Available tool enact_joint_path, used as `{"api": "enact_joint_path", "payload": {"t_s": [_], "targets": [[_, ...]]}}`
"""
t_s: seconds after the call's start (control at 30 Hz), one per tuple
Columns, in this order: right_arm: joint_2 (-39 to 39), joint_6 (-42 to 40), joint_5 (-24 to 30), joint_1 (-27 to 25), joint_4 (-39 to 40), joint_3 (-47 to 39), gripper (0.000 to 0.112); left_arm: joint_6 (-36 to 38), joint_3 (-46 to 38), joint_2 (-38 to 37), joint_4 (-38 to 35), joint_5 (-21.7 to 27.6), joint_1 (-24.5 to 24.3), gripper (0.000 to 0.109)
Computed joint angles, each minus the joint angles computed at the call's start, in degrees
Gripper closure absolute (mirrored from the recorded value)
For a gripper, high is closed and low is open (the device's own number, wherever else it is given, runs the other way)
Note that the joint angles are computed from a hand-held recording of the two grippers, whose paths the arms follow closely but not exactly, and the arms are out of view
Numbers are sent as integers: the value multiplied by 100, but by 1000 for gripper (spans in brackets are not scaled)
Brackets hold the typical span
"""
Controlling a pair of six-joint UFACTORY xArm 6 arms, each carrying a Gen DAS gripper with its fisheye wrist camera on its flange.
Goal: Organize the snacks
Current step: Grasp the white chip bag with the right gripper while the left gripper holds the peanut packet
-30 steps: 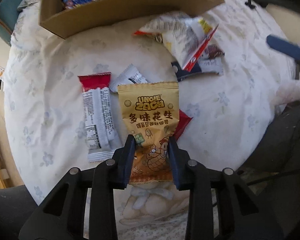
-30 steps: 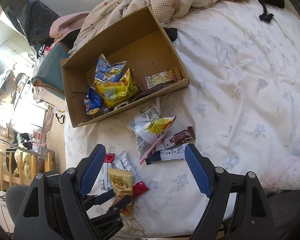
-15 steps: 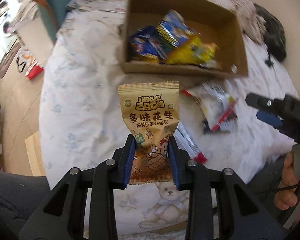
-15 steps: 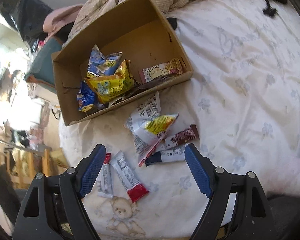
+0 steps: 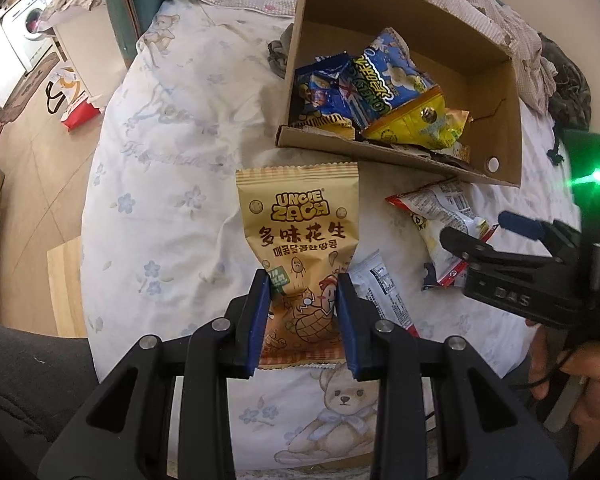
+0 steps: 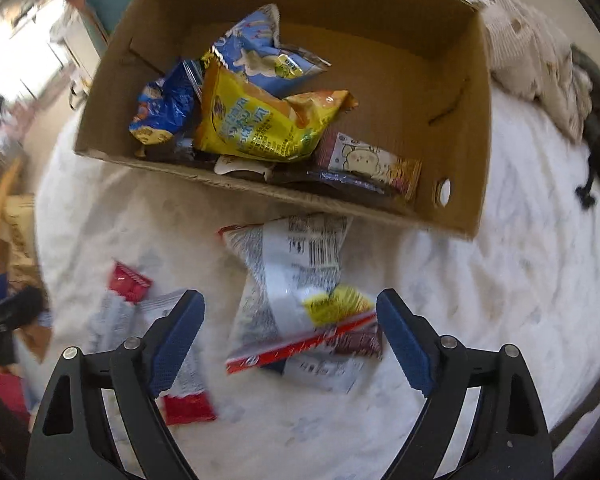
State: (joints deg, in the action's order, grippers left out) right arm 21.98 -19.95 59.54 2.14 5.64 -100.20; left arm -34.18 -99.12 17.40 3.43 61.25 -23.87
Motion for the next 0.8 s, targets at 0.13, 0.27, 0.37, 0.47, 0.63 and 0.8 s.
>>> {"api": "enact_joint_path", "payload": {"t_s": [0.13, 0.27, 0.37, 0.47, 0.63, 0.8], "targets": [[328, 153, 144, 89, -461, -275, 22, 77, -25, 47, -44, 35, -28, 80], [549, 129, 413, 55, -292, -525, 37, 95, -104, 121, -39, 58, -36, 80], [488, -80, 431, 37, -115, -486, 59, 95, -121, 138, -69, 55, -27, 80], [230, -296, 366, -30, 205, -231, 68, 88, -86, 112, -50, 13, -24, 80], [-250, -602, 697, -222, 1026, 64, 72, 55, -69, 91, -112, -3, 11, 80], [-759, -732, 698, -292, 1478, 549, 72, 16, -6, 23, 15, -71, 0, 80]]}}
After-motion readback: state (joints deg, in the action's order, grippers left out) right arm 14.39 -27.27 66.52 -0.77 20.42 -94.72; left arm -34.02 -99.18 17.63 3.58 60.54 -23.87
